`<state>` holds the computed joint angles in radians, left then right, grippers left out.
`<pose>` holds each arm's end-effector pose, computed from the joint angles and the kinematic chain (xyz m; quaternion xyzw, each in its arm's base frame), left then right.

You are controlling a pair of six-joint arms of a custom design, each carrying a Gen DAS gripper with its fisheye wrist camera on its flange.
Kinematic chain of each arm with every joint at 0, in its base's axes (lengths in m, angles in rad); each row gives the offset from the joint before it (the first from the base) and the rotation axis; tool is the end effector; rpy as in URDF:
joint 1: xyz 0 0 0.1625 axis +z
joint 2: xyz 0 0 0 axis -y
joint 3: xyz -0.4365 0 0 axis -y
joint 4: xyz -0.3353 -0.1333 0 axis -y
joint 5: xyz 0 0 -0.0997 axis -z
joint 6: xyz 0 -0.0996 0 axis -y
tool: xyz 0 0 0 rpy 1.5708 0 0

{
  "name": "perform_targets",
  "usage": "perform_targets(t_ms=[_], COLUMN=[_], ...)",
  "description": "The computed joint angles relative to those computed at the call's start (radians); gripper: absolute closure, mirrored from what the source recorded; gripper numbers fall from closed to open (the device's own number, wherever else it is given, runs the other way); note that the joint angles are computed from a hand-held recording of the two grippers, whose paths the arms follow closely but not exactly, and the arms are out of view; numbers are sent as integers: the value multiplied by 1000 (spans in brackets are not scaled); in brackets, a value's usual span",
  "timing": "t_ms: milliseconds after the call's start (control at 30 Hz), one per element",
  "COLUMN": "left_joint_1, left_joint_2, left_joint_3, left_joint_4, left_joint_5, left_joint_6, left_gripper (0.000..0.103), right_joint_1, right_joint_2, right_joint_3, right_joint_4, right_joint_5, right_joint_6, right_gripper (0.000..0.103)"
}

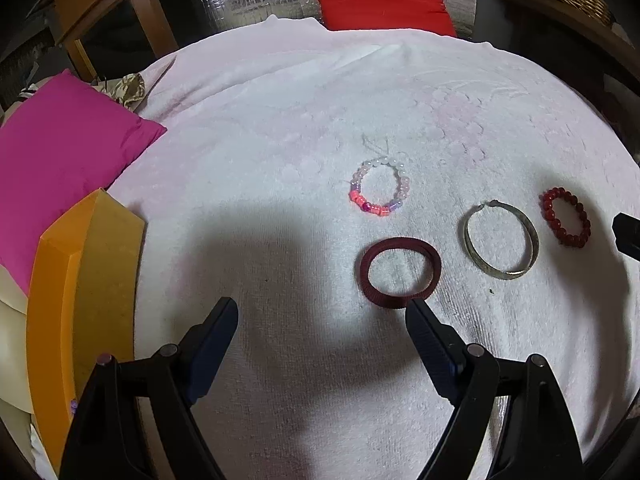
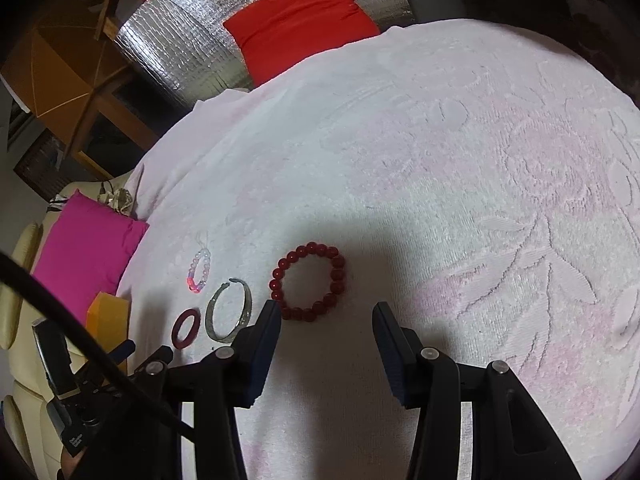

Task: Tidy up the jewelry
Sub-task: 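Move both open tools from the box back over the remaining bracelets, then grasp the red bead bracelet with the right tool while the left tool grasps the dark red bangle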

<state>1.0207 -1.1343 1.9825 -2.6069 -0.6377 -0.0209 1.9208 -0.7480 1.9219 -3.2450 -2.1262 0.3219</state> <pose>-0.0875 -0.5508 0.2669 0.1918 0.8693 -0.2065 0.4061 0.2740 -0.5149 0.1237 -0.0548 -0.9326 0.3123 0.1723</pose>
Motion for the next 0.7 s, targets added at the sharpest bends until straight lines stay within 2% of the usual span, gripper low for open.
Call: perform_targets(t_ms=[367, 700], left_joint_1=[2, 2], left_joint_2=[5, 11], left_joint_3=[-8, -12], left_joint_4=[24, 32], left_joint_5=[-15, -29], left_joint_6=[-10, -17], left_gripper=[17, 17], right_joint_1=[-7, -13], right_joint_2=[15, 15], right_joint_3=[-29, -44], right_joint_4=[31, 54], right_joint_5=[-49, -47], right_joint_6=[17, 35], right_gripper=[56, 56])
